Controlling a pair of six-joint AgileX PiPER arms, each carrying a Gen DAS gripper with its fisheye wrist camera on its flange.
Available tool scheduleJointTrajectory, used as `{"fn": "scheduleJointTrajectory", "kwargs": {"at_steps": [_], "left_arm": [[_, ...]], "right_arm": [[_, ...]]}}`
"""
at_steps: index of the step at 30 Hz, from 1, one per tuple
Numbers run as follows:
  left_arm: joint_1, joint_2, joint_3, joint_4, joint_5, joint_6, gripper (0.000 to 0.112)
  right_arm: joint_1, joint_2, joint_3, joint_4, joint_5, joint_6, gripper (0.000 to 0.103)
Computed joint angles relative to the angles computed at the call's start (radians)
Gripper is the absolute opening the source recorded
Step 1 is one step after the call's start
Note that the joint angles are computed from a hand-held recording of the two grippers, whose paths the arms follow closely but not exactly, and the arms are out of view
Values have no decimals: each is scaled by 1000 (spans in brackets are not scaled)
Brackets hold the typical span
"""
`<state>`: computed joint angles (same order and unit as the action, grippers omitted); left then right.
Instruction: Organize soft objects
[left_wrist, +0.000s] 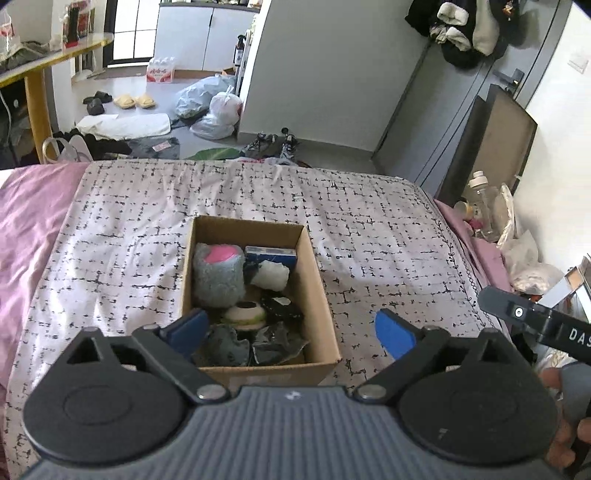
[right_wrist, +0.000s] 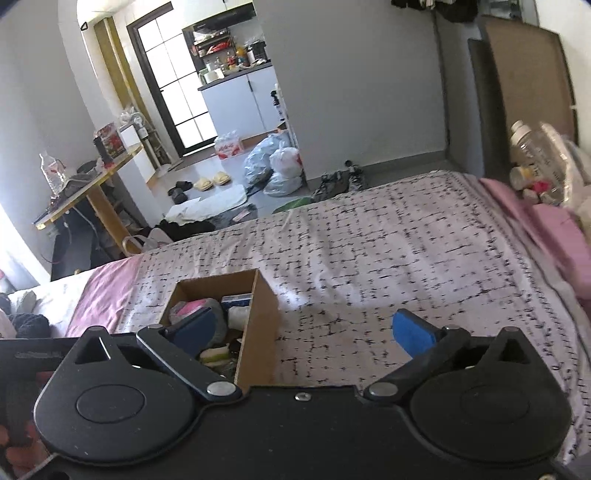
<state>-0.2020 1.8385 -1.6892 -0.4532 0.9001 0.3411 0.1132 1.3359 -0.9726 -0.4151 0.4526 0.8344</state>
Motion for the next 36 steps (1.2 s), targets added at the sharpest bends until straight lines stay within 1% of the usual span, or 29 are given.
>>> {"fn": "scheduleJointTrajectory", "kwargs": {"at_steps": [2, 4, 6, 9, 13, 16, 21, 24, 27, 30, 36], "left_arm": [[2, -24, 21, 17, -4, 4, 100], [7, -59, 60, 13, -23, 40, 100], [16, -93, 99, 11, -41, 71, 100], [43, -120, 129, -9, -38, 89, 101], [70, -154, 167, -13, -63, 134, 103], [96, -179, 190, -34, -61, 164, 103], [132, -214, 209, -78, -64, 184, 103], [148, -228, 198, -104, -42, 216, 103], [153, -246, 192, -107, -39, 219, 103], [159, -261, 196, -114, -12, 237, 103], [151, -302, 242, -110, -56, 199, 103]], "right_arm": [[34, -11, 0, -86, 47, 83, 103], [59, -28, 8, -128, 74, 116, 103], [71, -50, 21, -129, 79, 118, 103], [75, -76, 33, -114, 84, 120, 103], [107, -94, 35, -134, 125, 151, 103], [129, -110, 39, -141, 144, 162, 103], [146, -127, 28, -97, 188, 125, 103], [166, -144, 34, -105, 202, 138, 103], [190, -154, 34, -126, 221, 157, 103], [196, -167, 40, -114, 231, 150, 103], [207, -187, 58, -112, 237, 136, 103]]}}
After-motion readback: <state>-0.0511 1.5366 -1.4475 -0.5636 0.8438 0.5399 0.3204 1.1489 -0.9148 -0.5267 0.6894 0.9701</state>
